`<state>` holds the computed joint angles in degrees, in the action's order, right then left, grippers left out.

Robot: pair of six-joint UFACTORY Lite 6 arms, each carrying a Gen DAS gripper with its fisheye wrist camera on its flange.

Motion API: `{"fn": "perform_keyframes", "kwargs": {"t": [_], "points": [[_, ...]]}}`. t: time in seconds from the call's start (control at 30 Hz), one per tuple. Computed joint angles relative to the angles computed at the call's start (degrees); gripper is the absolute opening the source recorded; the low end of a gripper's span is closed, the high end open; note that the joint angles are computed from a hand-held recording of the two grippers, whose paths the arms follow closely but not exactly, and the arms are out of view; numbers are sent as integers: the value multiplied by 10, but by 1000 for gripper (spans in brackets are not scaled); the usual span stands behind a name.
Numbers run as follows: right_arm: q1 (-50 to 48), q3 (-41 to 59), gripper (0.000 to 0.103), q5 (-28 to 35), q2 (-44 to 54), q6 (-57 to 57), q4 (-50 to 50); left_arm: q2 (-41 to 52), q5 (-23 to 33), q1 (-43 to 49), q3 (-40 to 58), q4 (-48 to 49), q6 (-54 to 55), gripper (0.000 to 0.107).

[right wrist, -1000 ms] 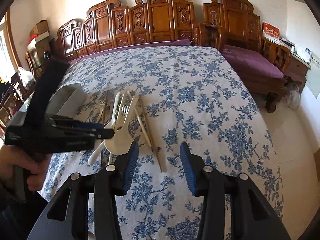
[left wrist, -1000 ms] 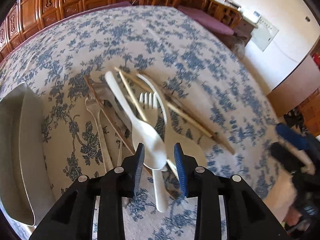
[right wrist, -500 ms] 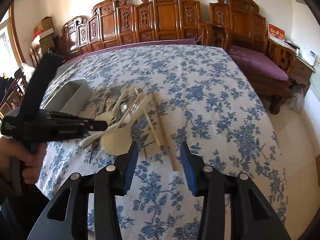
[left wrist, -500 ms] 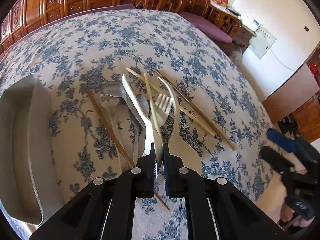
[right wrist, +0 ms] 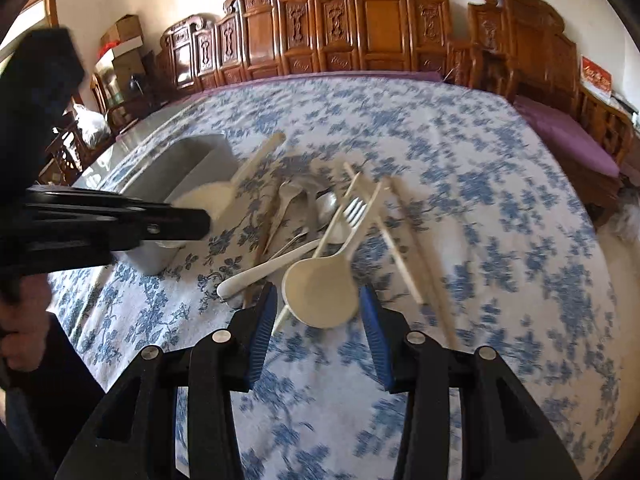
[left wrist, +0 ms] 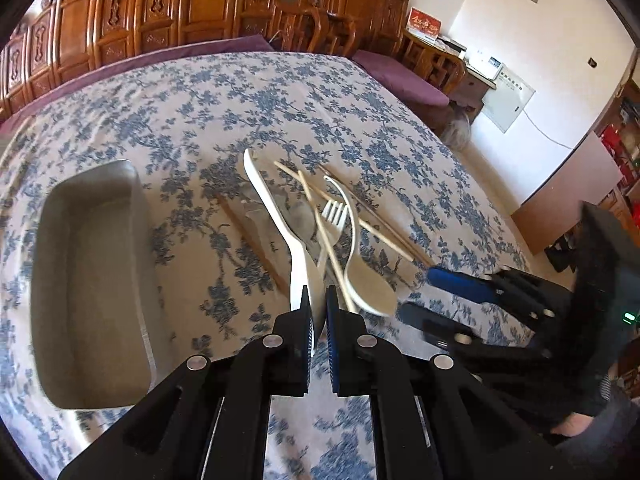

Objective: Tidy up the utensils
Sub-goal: 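Grasp a white plastic spoon with the left tool while the right tool grasps another white spoon, then carry the white spoon into the grey tray and open the left tool while the right tool holds its spoon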

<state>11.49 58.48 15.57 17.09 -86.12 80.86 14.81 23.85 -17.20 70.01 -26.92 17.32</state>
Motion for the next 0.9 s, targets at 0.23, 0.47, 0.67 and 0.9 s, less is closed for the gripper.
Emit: {"fn": "perform_keyframes", "kwargs": {"t": [0.23, 0.47, 0.67, 0.9], "points": [[44, 85, 25, -31, 102, 122, -104, -47, 9, 29, -35, 0, 12, 5], [43, 89, 7, -40, 101, 180, -177, -81, 20, 53, -53, -9, 32, 5], [23, 57, 4, -21, 50, 122, -144, -92, 37, 72, -50, -12, 52, 5], [15, 49, 4, 9, -12, 123, -163, -97, 70, 120, -30, -9, 77, 5]]}}
